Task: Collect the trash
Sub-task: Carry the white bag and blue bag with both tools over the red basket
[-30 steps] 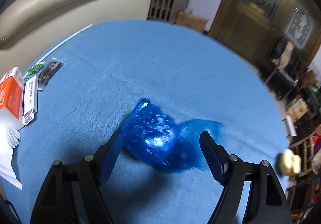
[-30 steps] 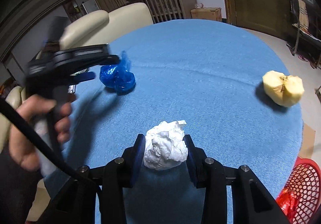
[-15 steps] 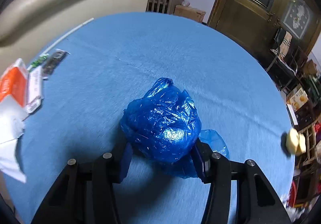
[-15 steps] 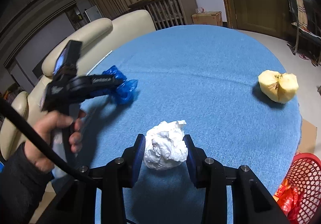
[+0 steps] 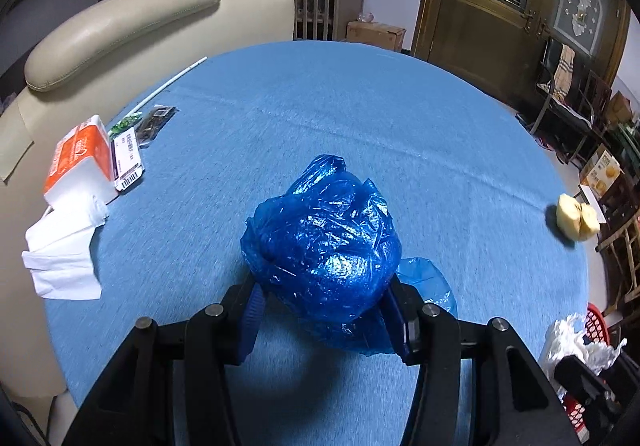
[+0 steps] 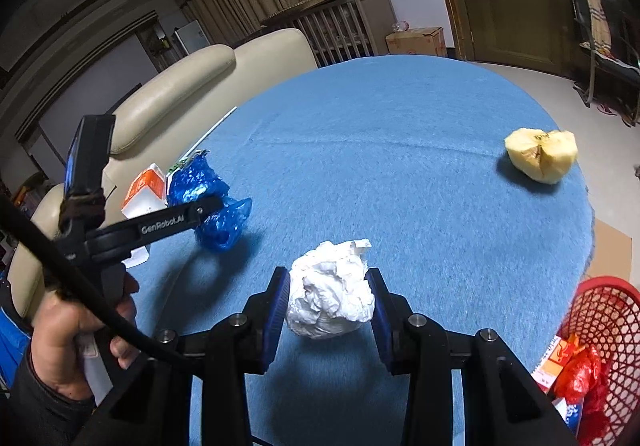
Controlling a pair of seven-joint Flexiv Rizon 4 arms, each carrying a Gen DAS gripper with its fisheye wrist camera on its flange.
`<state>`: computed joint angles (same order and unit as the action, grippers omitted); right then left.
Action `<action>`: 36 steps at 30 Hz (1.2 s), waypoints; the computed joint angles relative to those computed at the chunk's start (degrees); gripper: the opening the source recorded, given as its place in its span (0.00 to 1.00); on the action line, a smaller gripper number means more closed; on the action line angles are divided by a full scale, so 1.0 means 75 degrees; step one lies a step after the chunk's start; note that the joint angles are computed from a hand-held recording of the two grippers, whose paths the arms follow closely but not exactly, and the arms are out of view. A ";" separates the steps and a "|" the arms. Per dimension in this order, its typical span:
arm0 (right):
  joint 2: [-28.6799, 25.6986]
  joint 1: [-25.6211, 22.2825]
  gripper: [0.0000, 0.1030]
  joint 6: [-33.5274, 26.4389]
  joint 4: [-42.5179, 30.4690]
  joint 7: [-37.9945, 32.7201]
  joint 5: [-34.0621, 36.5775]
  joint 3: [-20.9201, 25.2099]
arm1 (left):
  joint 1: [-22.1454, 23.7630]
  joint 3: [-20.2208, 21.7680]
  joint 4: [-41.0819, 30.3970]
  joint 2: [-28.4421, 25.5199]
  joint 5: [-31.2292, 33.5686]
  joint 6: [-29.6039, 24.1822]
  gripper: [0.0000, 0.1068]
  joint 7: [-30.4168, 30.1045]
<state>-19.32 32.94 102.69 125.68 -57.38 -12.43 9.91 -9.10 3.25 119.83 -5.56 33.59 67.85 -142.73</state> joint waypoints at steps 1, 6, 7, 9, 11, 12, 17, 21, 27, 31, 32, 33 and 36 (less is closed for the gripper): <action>0.0048 0.0105 0.40 0.0044 0.0069 -0.0004 0.0039 -0.0103 | -0.0009 -0.0006 0.0013 0.0019 0.0006 0.0007 0.51 0.0005; 0.0259 0.0571 0.40 0.0155 0.0278 -0.0043 0.0279 -0.0566 | -0.0085 -0.0068 0.0051 0.0219 0.0267 -0.0047 0.51 -0.0190; 0.0302 0.0654 0.40 0.0173 0.0319 -0.0055 0.0337 -0.0652 | -0.0077 -0.0092 0.0055 0.0246 0.0307 -0.0046 0.51 -0.0208; 0.0386 0.0841 0.40 0.0195 0.0393 -0.0086 0.0452 -0.0833 | -0.0079 -0.0156 0.0080 0.0313 0.0368 -0.0043 0.51 -0.0250; 0.0475 0.1023 0.40 0.0222 0.0475 -0.0137 0.0572 -0.1016 | -0.0087 -0.0221 0.0067 0.0364 0.0438 -0.0078 0.51 -0.0285; 0.0528 0.1177 0.40 0.0240 0.0533 -0.0160 0.0656 -0.1144 | -0.0093 -0.0255 0.0062 0.0382 0.0458 -0.0085 0.51 -0.0293; 0.0705 0.1534 0.40 0.0252 0.0675 -0.0295 0.0944 -0.1471 | -0.0086 -0.0330 0.0049 0.0374 0.0486 -0.0021 0.51 -0.0238; 0.0743 0.1614 0.40 0.0294 0.0729 -0.0364 0.1109 -0.1560 | -0.0132 -0.0370 0.0001 0.0370 0.0558 -0.0039 0.51 -0.0227; 0.0863 0.1670 0.40 0.0309 0.0847 -0.0416 0.1319 -0.1703 | -0.0206 -0.0379 -0.0171 0.0285 0.0742 -0.0102 0.51 -0.0225; 0.0926 0.1809 0.40 0.0291 0.0921 -0.0430 0.1459 -0.1876 | -0.0243 -0.0363 -0.0203 0.0208 0.0636 -0.0073 0.51 -0.0096; 0.0940 0.1821 0.40 0.0275 0.0931 -0.0429 0.1478 -0.1904 | -0.0249 -0.0358 -0.0199 0.0194 0.0597 -0.0059 0.51 -0.0074; 0.0959 0.1924 0.40 0.0302 0.0965 -0.0450 0.1509 -0.2012 | -0.0239 -0.0357 -0.0181 0.0166 0.0482 -0.0013 0.51 0.0032; 0.1016 0.1937 0.40 0.0368 0.1039 -0.0495 0.1617 -0.2043 | -0.0310 -0.0355 -0.0244 0.0126 0.0502 -0.0042 0.51 0.0079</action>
